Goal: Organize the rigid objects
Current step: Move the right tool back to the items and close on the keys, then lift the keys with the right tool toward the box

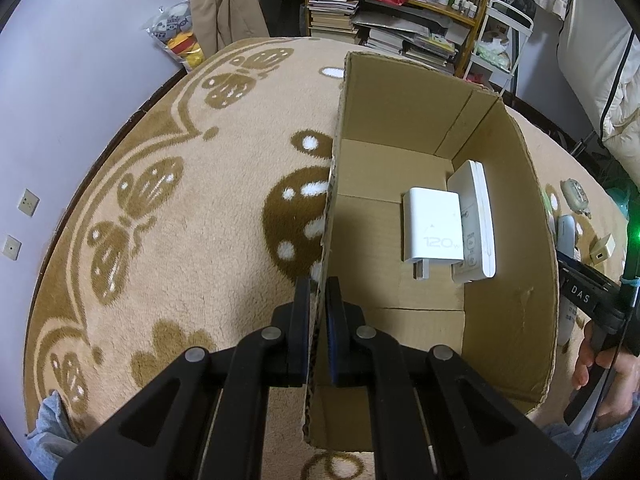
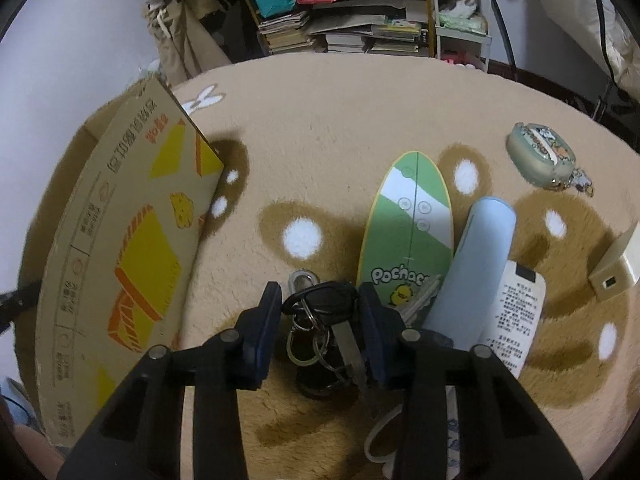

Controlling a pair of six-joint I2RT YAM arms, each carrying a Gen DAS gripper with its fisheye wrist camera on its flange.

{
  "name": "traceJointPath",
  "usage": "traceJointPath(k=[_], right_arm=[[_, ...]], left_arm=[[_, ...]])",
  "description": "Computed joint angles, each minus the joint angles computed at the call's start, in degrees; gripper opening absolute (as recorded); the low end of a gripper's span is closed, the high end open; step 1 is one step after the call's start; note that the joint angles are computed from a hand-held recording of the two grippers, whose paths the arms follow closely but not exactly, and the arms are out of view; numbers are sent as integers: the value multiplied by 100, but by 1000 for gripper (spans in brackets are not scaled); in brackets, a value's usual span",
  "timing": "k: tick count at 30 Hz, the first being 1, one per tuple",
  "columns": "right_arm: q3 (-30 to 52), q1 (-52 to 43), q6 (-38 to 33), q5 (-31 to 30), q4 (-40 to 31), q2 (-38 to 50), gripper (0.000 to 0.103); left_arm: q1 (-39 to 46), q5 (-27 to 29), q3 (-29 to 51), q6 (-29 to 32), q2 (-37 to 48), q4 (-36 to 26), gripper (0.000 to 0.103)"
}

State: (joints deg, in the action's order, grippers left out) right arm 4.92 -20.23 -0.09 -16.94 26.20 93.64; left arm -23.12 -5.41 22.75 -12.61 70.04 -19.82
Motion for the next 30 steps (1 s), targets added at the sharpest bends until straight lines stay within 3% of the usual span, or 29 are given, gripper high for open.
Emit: traceJointPath(k=[13,20,30], right_arm=[[-41,176,266,-9,-849,-1436,42],[-39,34,278,-104,-970,-1599,42],[61,134,305,-46,-2068,-3019,38]], left_arm=[[32,-6,-3,60,-1,-3,7],[10,9,-1,24,0,-11,7],[6,5,-2,18,-3,-14,7]])
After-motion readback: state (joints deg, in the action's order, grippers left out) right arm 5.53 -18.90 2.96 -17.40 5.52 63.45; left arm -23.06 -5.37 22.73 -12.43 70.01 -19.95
